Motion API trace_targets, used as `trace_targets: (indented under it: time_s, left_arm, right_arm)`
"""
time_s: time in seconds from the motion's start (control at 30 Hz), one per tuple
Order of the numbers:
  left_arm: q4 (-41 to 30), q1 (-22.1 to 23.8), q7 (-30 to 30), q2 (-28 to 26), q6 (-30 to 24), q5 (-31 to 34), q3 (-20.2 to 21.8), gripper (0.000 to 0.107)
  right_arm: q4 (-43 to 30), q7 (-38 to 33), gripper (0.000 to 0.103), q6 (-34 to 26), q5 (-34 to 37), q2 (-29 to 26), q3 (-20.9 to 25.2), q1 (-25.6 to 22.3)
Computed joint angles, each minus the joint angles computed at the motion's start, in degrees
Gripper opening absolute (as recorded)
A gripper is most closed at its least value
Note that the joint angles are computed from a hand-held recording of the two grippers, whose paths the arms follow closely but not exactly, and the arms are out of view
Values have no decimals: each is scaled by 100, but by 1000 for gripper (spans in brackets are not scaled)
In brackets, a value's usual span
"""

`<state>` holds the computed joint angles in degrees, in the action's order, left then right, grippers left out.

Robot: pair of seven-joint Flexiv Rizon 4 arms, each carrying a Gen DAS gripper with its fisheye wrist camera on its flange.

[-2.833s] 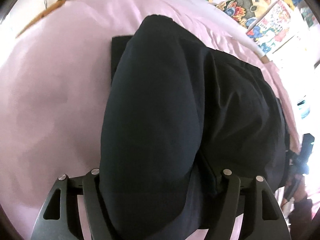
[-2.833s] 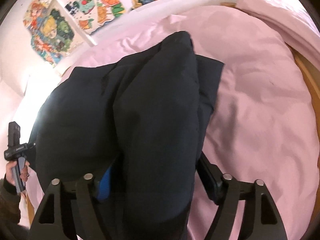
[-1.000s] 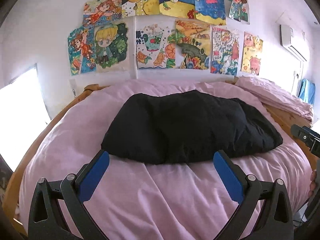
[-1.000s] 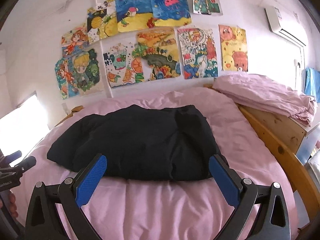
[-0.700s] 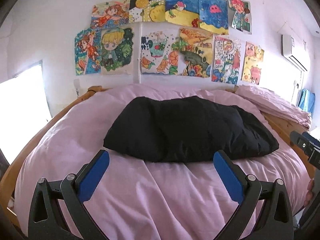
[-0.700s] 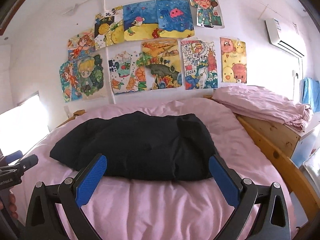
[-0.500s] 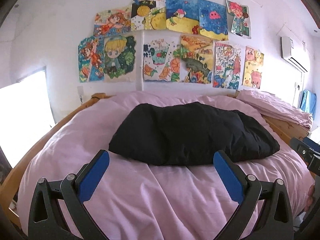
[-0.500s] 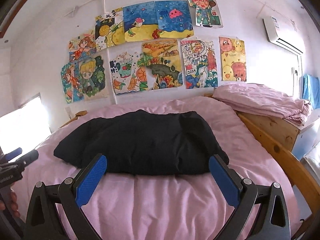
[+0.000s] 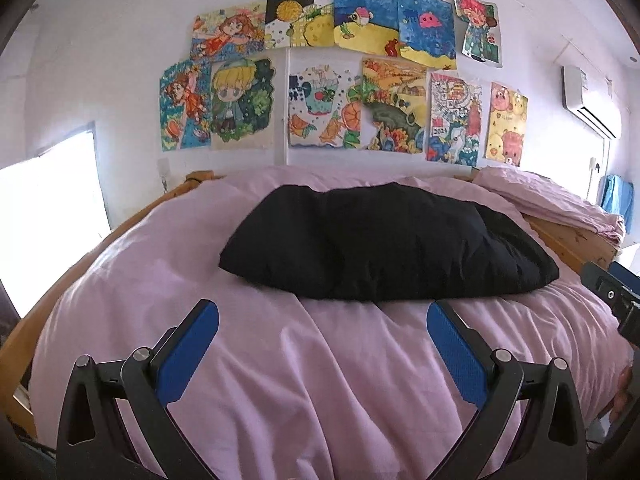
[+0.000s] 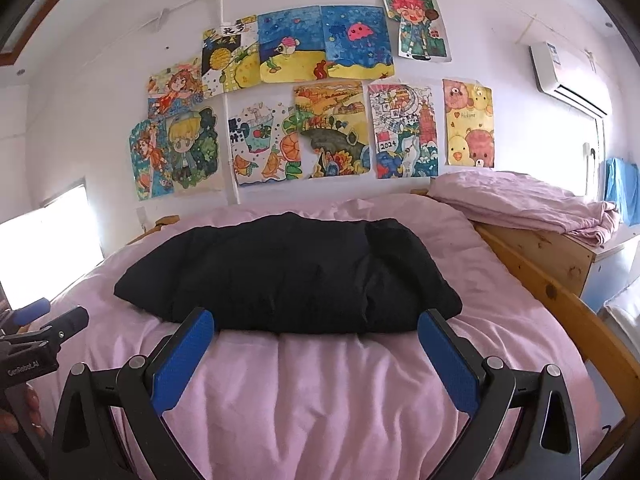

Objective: Fold large clothes

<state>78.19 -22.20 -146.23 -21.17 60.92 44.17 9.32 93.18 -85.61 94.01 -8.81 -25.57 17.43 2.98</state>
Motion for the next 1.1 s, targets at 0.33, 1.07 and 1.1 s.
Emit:
trace_targets:
  time_s: [0.33, 1.07, 1.1]
  left_arm:
    - [-3, -229, -334, 63, -234, 615, 11, 102]
    - [-8, -181, -237, -10, -349, 666, -80, 102]
    - [-14, -188, -250, -11, -354, 671, -75, 102]
  right_arm:
    - [236, -230, 103, -109, 74, 24, 426, -198]
    - [400, 122, 103, -103, 197, 140, -166, 189]
    - [395, 111, 103, -109, 191, 136, -138, 164]
